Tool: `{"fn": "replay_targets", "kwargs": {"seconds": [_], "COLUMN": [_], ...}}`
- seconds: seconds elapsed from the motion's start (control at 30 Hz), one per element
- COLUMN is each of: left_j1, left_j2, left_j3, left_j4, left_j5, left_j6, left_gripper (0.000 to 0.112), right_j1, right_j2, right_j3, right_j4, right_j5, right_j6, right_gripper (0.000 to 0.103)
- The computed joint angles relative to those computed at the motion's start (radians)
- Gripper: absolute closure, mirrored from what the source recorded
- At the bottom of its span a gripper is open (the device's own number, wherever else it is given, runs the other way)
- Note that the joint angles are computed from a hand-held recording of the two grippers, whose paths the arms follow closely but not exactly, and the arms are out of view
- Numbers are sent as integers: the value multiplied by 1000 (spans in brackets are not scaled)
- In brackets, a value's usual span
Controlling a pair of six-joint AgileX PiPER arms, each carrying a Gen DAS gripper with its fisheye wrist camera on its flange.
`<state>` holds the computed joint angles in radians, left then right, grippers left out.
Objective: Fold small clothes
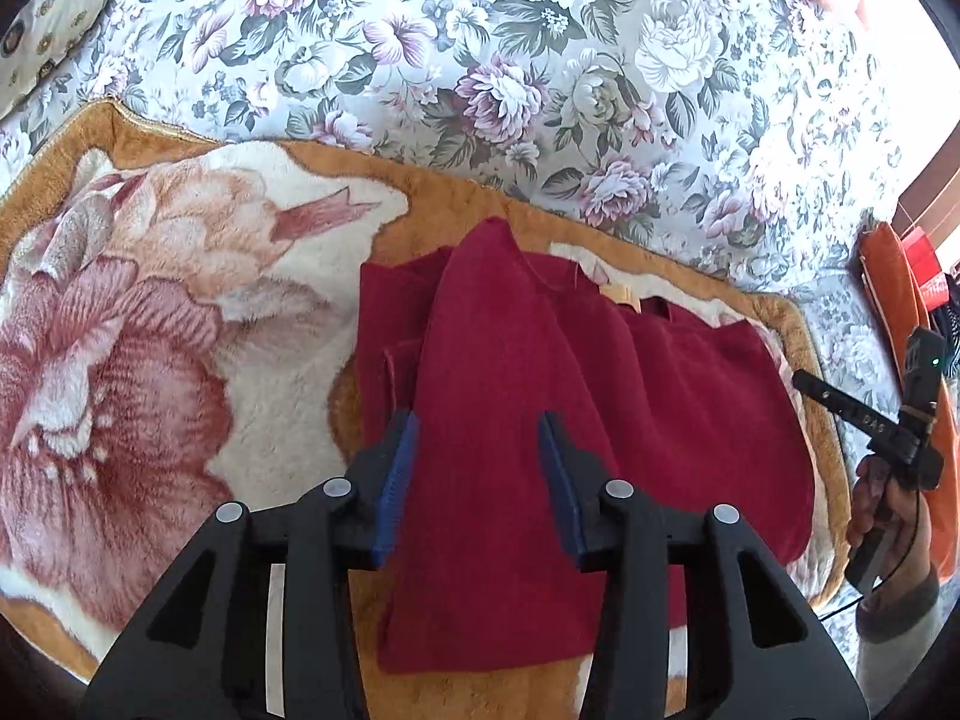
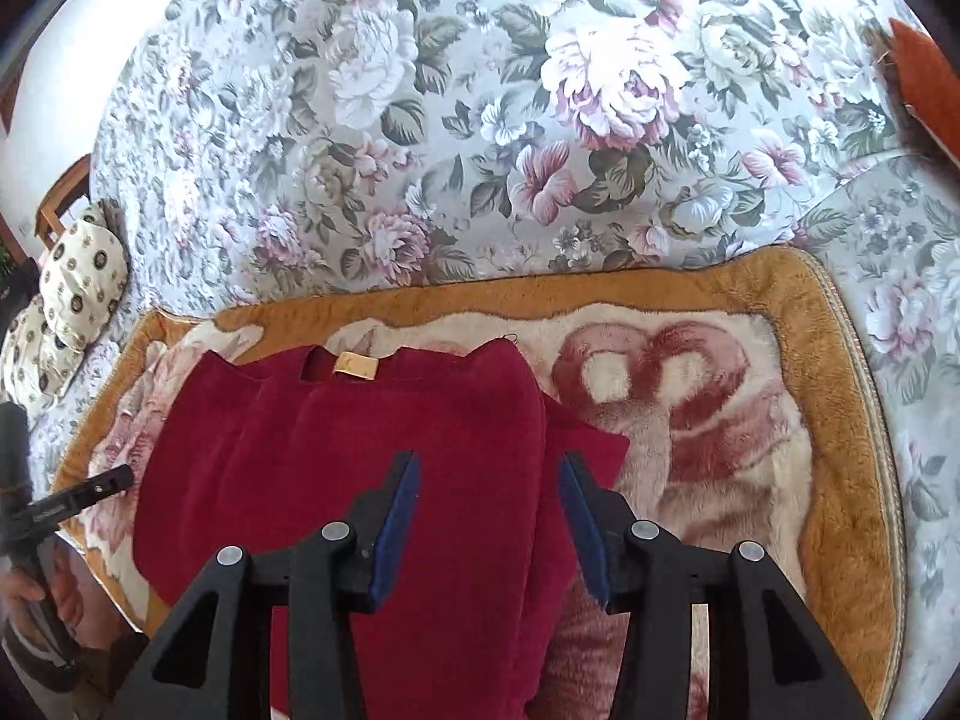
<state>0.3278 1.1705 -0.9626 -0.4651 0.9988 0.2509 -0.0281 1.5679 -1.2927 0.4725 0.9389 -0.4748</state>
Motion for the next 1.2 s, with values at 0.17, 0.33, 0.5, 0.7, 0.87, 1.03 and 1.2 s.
{"fn": "replay_targets", "kwargs": {"seconds": [0.17,0.33,0.5,0.7,0.87,1.03,1.2], "left_j1": [-137,-215,-244,-237,-241,-237,-236], "left_j2": [162,321,410,354,254,161,95], "left_j3": [-76,-184,-190,-170,-126,-59,-5], "left_j4": [119,319,420,410,456,494,512], "left_j5": [-121,-195,-255,-228,-202,-182,-175], "left_j6": [-155,-346,-421,-416,-454,-478,-473], "left_gripper": [71,71,70,70,70,70,70], "right_j1": [49,64,97,115,149,246,394], "right_j2": [158,145,187,127,50,66,93], "right_j3": [-66,-35,-28,-50,-64,-77,-81], "right_j4": [-29,-34,-144,-233,-96,21,9], "right_j5": [-53,-175,-240,-195,-90,-40,-86], "right_j6": [67,61,166,248,138,119,185], "right_gripper": [76,95,95,80,79,79,79]}}
